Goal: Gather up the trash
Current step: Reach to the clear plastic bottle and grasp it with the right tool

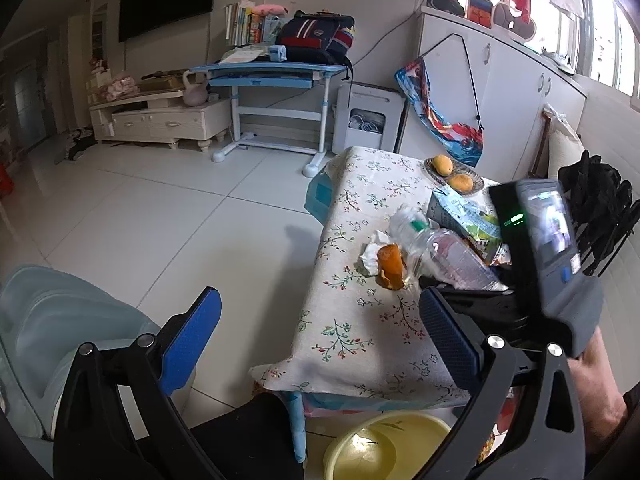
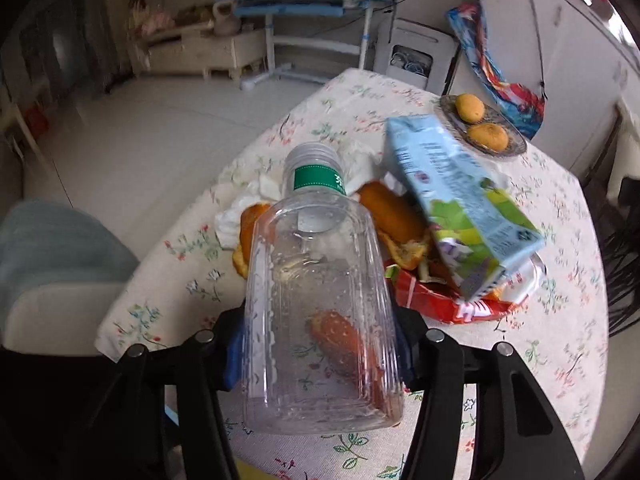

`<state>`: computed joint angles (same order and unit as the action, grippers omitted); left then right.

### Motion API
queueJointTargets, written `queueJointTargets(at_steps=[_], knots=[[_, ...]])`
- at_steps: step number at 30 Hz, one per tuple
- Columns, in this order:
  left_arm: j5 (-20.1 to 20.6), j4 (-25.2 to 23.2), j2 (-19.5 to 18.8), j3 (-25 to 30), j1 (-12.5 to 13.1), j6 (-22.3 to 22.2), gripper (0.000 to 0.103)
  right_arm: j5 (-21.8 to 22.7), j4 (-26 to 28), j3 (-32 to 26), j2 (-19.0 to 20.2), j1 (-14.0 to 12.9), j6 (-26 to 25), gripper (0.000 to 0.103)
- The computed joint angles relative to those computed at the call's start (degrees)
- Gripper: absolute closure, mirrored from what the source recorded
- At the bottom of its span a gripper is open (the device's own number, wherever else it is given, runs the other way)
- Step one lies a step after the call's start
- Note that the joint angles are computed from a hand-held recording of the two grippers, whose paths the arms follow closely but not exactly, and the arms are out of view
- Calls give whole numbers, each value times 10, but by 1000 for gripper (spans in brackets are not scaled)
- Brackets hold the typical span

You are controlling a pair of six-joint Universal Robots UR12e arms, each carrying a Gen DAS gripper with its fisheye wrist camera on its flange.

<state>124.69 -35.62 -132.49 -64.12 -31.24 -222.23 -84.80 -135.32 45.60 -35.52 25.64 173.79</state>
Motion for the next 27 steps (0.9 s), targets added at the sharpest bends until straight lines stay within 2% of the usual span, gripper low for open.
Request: queueJointTargets(at_steps=[2, 4, 8, 10, 14, 17, 20, 21, 22, 23, 24, 27], knots=[[-9, -2, -1, 1, 1, 1, 7, 58, -35, 30, -16, -15, 38, 48], [-16, -7, -3, 5, 2, 6, 7, 97, -78, 65, -34, -26, 66, 48], [-49, -24, -14, 22, 5, 23, 7, 147, -166, 140, -75, -49, 120, 48], [-66, -33, -19, 31, 6, 30, 7, 166, -192, 168, -89, -61, 144, 48], [-107, -68, -39, 66, 12, 38, 7, 194, -236, 222, -112, -79, 204, 48], [-159, -58, -50, 78, 18, 35, 7, 214, -254, 225, -105, -89, 254, 48], [-189, -60, -71, 110, 18, 44, 8, 221, -262, 227, -105, -92, 275, 48], [-207, -68, -82, 129, 19, 47, 13, 223, -263, 229, -106, -92, 278, 48], [-229, -80, -93, 149, 21, 43, 18, 226, -266, 229, -107, -94, 280, 48], [-251, -92, -105, 169, 23, 32, 19, 226, -270, 232, -108, -95, 282, 48], [-260, -99, -114, 183, 24, 21, 20, 224, -276, 233, -109, -95, 284, 48], [-267, -161, -156, 259, 25, -15, 26, 231, -294, 246, -113, -102, 298, 48]])
